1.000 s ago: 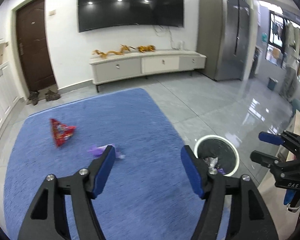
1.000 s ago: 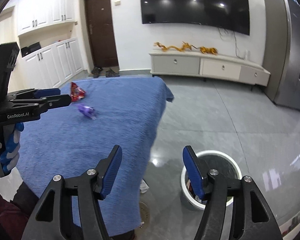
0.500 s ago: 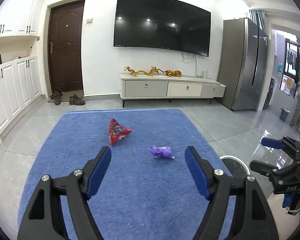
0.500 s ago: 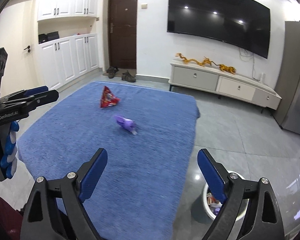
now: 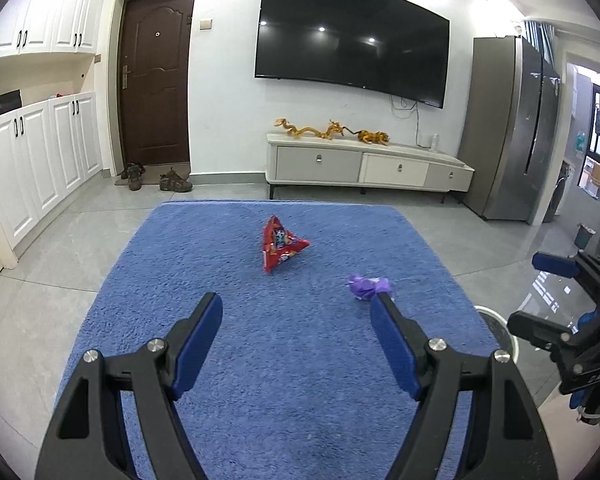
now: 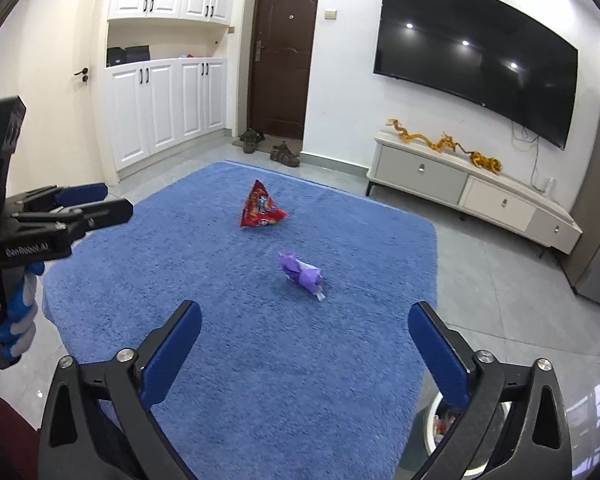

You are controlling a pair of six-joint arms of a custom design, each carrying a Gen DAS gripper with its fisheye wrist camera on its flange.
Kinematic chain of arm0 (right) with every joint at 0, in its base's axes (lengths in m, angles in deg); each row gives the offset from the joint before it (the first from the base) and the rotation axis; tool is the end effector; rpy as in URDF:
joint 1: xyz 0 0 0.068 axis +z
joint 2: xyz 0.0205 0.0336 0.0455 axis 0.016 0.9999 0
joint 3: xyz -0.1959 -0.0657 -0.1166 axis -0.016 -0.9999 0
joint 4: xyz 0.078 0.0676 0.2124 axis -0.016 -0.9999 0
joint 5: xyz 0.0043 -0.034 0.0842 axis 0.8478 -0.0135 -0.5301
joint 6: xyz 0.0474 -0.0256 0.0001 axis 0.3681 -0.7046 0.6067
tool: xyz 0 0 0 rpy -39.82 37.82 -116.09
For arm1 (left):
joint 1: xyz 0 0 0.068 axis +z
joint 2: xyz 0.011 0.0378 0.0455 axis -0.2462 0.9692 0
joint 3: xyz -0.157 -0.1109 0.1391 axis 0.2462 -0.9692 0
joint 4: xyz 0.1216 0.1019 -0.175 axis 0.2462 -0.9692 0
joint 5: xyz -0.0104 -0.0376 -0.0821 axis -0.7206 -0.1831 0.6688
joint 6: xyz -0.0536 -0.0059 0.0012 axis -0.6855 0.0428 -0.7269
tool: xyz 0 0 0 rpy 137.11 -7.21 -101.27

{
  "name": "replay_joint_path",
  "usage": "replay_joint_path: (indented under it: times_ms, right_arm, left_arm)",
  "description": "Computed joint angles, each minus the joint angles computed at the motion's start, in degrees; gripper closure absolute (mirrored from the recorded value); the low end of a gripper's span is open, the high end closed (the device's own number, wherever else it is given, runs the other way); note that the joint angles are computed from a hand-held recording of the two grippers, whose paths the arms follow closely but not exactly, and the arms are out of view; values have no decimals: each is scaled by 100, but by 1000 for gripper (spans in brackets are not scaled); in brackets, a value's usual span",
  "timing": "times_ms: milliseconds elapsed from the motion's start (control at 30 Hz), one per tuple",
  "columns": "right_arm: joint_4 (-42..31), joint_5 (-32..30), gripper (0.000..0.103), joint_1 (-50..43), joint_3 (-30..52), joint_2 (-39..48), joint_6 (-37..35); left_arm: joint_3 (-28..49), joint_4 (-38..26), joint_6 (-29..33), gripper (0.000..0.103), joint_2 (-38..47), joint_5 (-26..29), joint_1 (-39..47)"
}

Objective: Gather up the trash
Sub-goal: 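Return both open tools to the red snack bag and purple wrapper, then grasp the red snack bag with the left tool while the right grasps the purple wrapper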

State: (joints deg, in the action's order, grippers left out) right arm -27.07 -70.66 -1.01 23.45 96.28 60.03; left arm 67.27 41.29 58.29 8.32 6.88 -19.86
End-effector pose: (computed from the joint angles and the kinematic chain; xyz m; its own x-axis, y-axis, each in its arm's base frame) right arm 0.2302 0.0080 0.2385 -0.4520 -0.4011 -0.7967 -0.5756 0.8135 -0.0831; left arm 0.1787 -0.0142 0.2518 -0.5210 -0.0885 -0.8489 -0.0535 0.9960 -0.0710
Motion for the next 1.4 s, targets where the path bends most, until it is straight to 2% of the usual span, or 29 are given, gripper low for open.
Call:
replay_joint_path:
  times_ms: [267, 500, 633, 800, 900, 1067, 1167, 1400]
  right_arm:
    - [382, -10, 0, 369, 217, 856, 277]
    - [441, 76, 0, 523, 717, 1886, -19]
    - [433, 42, 0, 595, 1189, 2633, -196]
    - [438, 80, 3, 765, 1973, 3653, -256]
    - [353, 48, 10, 842, 2471, 4174, -220]
    - [78, 137, 15, 995, 3353, 5002, -287]
    - [-92, 170, 16, 1080, 3704, 5275, -349]
    - [-403, 282, 31, 1159, 4536, 6039, -256]
  left_arm:
    - [101, 547, 170, 28, 1053, 402, 465]
    - [404, 1096, 311, 28, 2320, 982, 980]
    - [887, 1425, 332, 28, 3281, 1458, 1250]
    - [1997, 1602, 381, 28, 4670, 1647, 1325]
    - [2827, 1498, 460, 28, 5492, 1785, 1350]
    - [4336, 1120, 615, 28, 6839, 1599, 1229]
    - [4881, 980, 695, 28, 7283, 1479, 1142]
    - [6290, 436, 655, 28, 8368, 1488, 1133]
